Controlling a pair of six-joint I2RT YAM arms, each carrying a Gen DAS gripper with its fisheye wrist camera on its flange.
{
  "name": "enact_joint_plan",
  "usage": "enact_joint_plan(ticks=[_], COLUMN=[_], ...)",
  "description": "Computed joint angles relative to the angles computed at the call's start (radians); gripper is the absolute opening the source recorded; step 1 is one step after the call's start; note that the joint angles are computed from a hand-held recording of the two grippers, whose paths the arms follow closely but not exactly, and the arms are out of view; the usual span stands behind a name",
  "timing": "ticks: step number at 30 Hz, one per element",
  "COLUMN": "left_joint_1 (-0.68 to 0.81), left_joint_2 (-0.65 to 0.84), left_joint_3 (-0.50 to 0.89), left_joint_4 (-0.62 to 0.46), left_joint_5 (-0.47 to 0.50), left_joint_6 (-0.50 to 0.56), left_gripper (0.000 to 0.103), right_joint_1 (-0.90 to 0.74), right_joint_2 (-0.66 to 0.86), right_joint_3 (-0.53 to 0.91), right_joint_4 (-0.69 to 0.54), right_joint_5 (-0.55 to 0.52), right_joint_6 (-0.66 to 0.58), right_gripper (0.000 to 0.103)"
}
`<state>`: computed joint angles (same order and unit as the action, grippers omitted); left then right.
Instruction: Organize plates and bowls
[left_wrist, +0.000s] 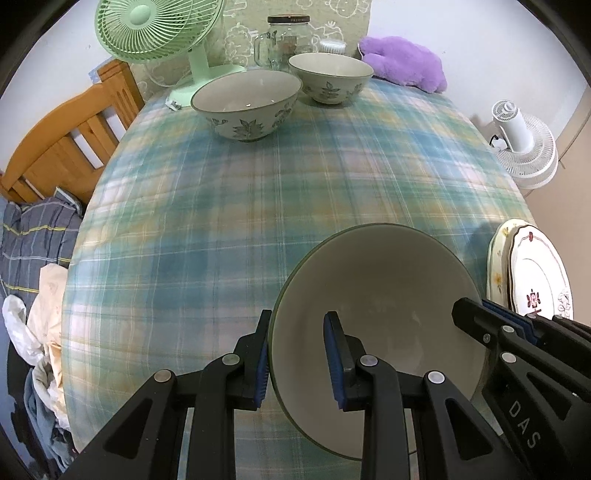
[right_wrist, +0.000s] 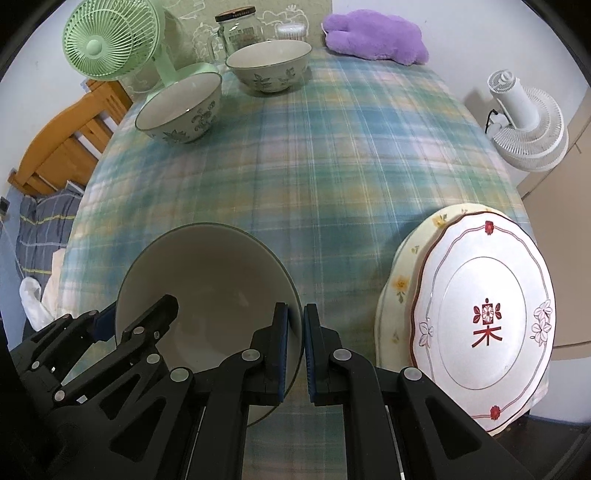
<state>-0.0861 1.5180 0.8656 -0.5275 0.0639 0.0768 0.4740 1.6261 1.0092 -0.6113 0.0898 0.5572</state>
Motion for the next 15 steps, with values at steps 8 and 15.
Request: enact_joint_plan(ticks=[8,15], left_joint_1=[-0.014,0.017], left_joint_2=[0.019,0.014], left_joint_3=[0.008,0.037], left_joint_4=[0.002,-0.015], left_joint_5=[-0.024,0.013], left_joint_6=[-0.039,-0.013], left_gripper=[0.026,0.057], right_joint_1=[-0.014,-0.009], right_joint_2=[0.005,0.013], right_joint_3=[0.006,0.019], right_joint_4=[0.008,0.008], right_joint_5=[-0.013,-0.012], right_joint_6=[-0.046,-0.036], right_gripper=[0.011,0.012])
